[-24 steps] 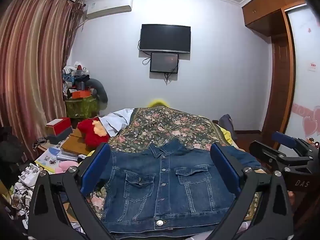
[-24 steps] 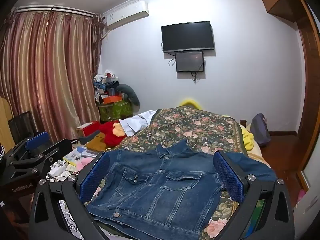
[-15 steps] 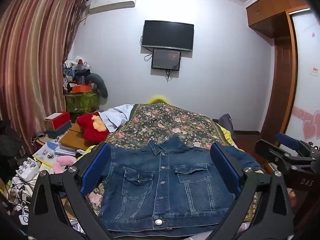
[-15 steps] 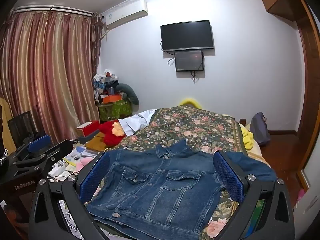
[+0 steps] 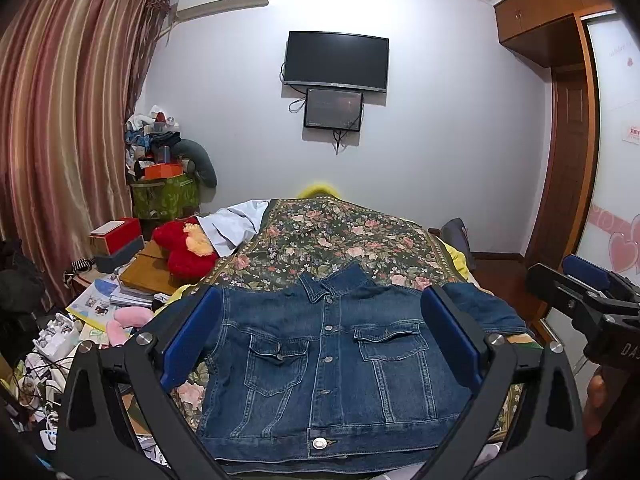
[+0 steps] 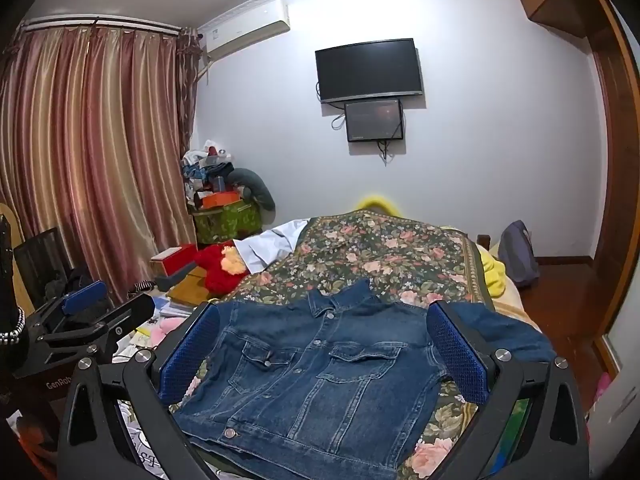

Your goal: Fold large clothes

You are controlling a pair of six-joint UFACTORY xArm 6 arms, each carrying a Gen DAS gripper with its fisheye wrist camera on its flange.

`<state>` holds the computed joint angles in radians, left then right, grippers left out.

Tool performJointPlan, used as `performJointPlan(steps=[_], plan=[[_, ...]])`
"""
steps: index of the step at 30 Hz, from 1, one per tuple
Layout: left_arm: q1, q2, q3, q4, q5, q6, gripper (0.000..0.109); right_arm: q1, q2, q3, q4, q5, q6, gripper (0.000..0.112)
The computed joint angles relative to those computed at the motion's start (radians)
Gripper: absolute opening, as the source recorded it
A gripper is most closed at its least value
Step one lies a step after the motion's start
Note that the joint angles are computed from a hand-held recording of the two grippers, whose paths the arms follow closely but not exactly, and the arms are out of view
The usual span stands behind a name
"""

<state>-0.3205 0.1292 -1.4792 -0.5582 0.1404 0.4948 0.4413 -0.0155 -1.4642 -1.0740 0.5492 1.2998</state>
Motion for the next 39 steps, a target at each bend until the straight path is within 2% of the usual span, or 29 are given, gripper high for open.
performJointPlan(steps=[7, 19, 39], plan=[[0.003, 0.014, -0.02, 0.016, 0.014, -0.022, 0.101, -0.006, 0.001, -0.001, 0.01, -0.005, -0.008, 0.103], [-0.007, 0.009, 0.0, 0.062, -0.025, -0.048, 0.102, -0.002, 0.005, -0.006, 0.011, -0.005, -0.009, 0.103], [-0.033, -0.016, 0.033, 0.015, -0.066, 0.029, 0.103, 0.005, 0.026, -0.032, 0.022, -0.004, -0.018, 0.103]])
